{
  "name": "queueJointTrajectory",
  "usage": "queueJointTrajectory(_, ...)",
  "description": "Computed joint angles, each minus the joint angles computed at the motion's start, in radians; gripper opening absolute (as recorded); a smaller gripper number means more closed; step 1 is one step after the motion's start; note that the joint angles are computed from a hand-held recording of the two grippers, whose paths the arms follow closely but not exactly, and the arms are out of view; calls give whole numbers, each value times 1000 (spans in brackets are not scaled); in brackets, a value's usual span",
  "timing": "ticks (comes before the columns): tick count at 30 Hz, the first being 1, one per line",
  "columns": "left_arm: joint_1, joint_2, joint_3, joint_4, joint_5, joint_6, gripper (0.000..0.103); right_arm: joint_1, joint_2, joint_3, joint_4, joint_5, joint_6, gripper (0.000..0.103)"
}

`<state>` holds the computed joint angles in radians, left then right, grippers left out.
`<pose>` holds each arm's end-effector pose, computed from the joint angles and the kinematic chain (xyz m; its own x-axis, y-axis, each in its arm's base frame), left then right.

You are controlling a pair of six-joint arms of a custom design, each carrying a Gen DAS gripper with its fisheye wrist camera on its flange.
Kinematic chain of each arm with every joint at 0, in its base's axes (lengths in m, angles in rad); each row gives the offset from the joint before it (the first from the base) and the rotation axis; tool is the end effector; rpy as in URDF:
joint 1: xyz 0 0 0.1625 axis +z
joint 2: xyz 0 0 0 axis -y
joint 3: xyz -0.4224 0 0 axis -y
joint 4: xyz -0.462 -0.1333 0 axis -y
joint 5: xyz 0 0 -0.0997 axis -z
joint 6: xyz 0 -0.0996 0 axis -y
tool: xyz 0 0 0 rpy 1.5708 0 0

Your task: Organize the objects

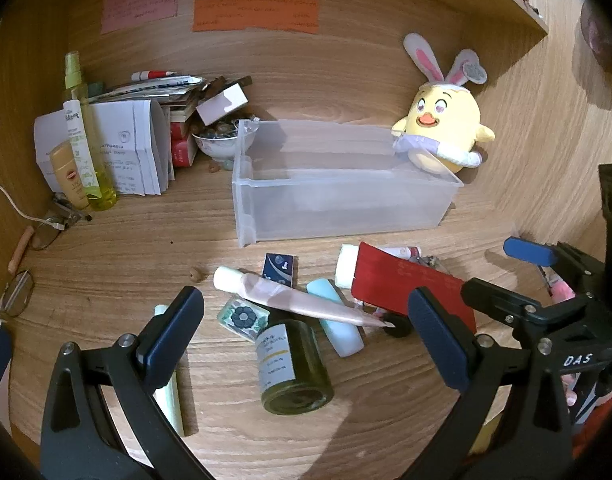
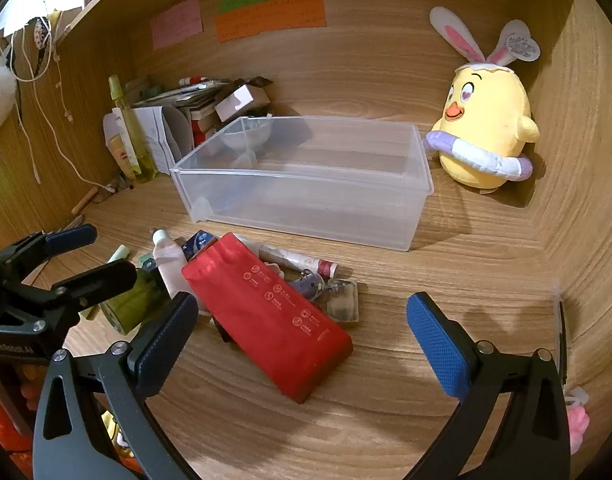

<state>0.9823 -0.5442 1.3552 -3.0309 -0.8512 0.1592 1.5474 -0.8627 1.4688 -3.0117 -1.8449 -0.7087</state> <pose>-0.2810 -0.7794 0.0468 -0.7659 0.1901 -0.6142 0.5709 0.6406 -0.5136 0.0878 -0.7947 0.2297 -0.7373 -0.2674 0.6203 -0.6114 0.6547 -0.4444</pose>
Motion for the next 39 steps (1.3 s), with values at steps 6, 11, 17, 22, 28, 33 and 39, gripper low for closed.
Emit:
queueJointTrajectory(6,16,-24,15,-13,-35,-9,103,-1,19,-33,37,-12,11,103)
queueJointTrajectory(11,29,-44,29,-14,-25,-19,103,3,29,-45,40,-14,-20,103)
queueJointTrajectory(17,53,-80,63,-14,-11,-71,103,6,40,-54,61,-7,-65,103)
queueJointTrajectory(22,71,-96,81,30,46,-126,85,10,61,-73,99,-23,-93,103)
queueJointTrajectory(28,99,-93,69,111,55,-204,78,10,93,-130,195,-55,-83,103)
queueJointTrajectory(33,111,-88,63,136,36,-224,72,10,110,-154,237,-81,-98,103)
queueJointTrajectory(39,105,-68,55,107,70,-166,48,6,124,-179,281,-87,-108,90)
